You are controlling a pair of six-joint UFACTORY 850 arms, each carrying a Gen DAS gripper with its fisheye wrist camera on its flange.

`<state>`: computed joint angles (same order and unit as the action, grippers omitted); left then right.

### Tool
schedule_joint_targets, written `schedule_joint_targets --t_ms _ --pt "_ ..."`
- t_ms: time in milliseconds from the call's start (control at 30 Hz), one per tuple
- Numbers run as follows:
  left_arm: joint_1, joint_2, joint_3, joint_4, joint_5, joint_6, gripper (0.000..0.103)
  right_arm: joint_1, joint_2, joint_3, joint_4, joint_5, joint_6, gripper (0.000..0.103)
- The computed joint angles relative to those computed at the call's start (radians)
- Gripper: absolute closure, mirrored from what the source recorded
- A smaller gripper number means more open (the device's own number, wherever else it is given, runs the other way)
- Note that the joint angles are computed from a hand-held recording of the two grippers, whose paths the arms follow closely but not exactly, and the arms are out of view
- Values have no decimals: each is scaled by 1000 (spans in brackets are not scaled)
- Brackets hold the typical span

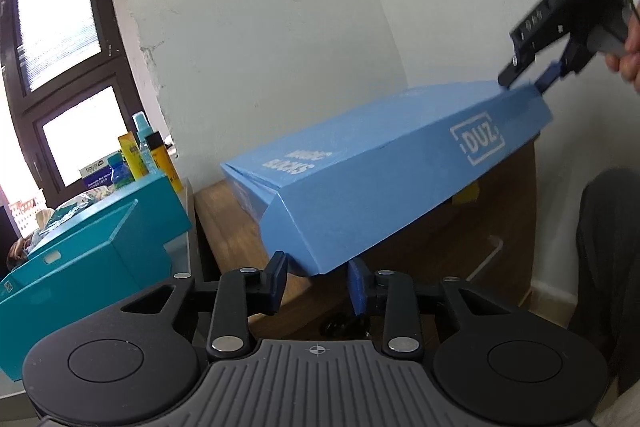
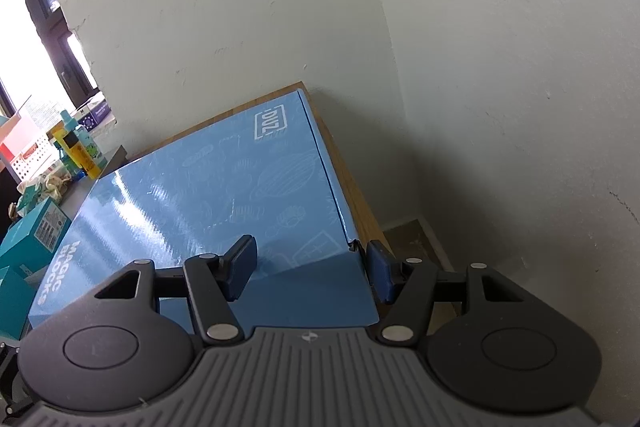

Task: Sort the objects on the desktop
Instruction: 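Press the lid corner down again with the right gripper fingertips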

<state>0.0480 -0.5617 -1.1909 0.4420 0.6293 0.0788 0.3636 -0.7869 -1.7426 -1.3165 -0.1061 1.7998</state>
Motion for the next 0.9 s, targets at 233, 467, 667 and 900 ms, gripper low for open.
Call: schedule_joint_targets --t_ms 233,467,667,900 --pt "9 12 11 57 22 -64 71 0 0 -16 296 -14 -311 37" --pt "19 35 26 121 29 -132 71 -5 -8 -48 703 -37 -730 36" --pt "10 4 32 34 82 50 70 -7 -10 -59 836 -51 -874 36" --pt "15 -41 44 -10 196 196 65 -3 -12 -67 830 -69 -886 36"
